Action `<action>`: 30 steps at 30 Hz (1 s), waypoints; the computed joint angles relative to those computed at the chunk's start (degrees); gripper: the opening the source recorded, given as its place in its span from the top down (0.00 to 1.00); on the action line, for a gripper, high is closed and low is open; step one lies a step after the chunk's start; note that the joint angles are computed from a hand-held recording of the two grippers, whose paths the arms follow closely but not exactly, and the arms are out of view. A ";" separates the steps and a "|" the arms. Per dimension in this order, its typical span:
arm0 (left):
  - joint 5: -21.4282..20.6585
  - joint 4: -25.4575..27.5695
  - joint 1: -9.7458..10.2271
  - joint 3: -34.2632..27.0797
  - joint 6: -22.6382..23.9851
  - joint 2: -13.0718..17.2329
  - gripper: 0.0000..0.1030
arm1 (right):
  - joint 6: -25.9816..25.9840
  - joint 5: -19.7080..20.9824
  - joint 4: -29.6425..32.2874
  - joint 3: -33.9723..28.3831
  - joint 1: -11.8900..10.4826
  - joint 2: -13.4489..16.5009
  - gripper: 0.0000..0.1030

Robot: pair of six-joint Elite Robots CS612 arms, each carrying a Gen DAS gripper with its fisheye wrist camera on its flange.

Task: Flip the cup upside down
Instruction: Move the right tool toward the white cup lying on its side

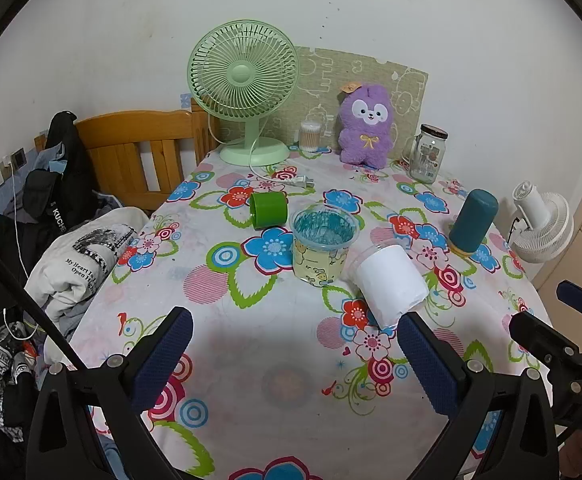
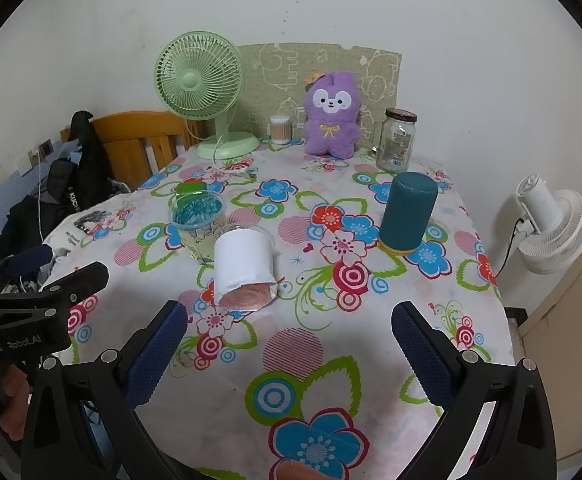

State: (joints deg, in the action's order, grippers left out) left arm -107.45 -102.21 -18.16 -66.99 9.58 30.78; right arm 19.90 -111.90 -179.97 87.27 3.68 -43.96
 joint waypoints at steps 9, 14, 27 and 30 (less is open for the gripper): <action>-0.03 0.16 0.02 -0.10 0.06 0.02 0.00 | 0.17 0.15 0.27 0.04 -0.02 -0.15 0.00; -0.02 0.16 0.01 -0.15 0.05 0.09 0.00 | 0.15 0.18 0.47 -0.11 0.00 -0.15 0.00; -0.18 0.68 0.30 -0.35 -0.14 0.17 0.00 | 0.03 0.47 1.36 -0.78 -0.07 0.02 0.00; -0.23 0.90 0.40 0.17 -0.24 -0.11 0.00 | -0.10 0.52 2.28 -1.31 -0.14 0.19 0.00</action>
State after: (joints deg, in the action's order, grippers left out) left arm -107.68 -101.31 -17.75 -66.82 9.35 30.67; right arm 19.80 -111.38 -177.69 85.96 3.53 -43.77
